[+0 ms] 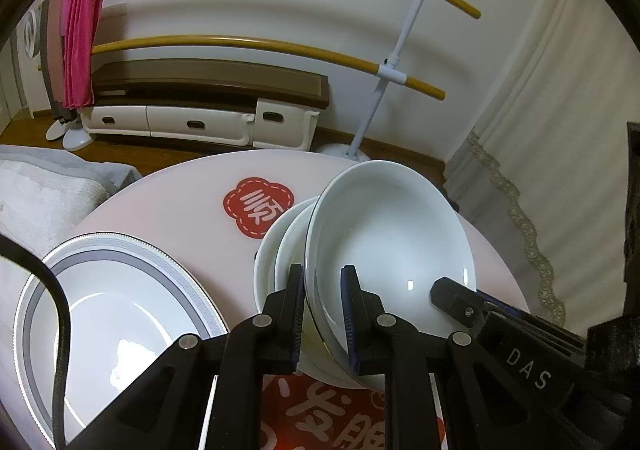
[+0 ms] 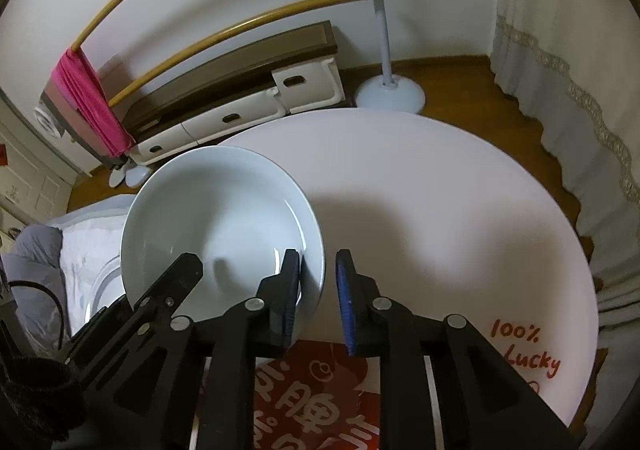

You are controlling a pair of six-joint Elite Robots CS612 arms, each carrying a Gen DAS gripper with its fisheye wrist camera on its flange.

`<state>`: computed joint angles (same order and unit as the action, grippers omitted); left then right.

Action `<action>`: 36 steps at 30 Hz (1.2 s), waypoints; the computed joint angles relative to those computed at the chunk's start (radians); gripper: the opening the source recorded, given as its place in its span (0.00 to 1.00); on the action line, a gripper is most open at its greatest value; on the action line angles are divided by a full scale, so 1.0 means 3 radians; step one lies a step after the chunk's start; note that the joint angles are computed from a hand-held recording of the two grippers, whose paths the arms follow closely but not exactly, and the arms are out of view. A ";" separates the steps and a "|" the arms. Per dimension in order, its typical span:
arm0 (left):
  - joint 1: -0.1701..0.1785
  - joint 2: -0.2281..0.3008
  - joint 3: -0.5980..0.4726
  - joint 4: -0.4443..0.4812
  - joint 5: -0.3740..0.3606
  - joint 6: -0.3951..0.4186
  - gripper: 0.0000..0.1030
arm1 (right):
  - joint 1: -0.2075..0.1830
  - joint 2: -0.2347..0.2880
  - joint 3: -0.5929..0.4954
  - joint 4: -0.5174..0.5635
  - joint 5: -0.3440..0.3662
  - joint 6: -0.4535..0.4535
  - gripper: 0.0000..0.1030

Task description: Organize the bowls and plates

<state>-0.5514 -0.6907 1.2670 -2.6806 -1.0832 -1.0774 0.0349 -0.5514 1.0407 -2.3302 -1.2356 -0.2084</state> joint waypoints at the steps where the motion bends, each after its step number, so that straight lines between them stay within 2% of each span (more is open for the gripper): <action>1: 0.0000 -0.0002 0.0005 -0.0004 -0.0005 0.0001 0.14 | -0.0002 0.0006 -0.0009 0.0014 0.0014 0.0004 0.19; 15: 0.0016 -0.0037 0.0044 -0.0019 -0.0041 0.0026 0.19 | -0.0029 0.0071 -0.0089 0.0119 0.0155 0.0009 0.20; 36: 0.0005 -0.0151 0.0180 -0.0080 -0.0043 0.0025 0.25 | -0.0019 0.0071 -0.0061 0.0087 0.0162 0.0015 0.22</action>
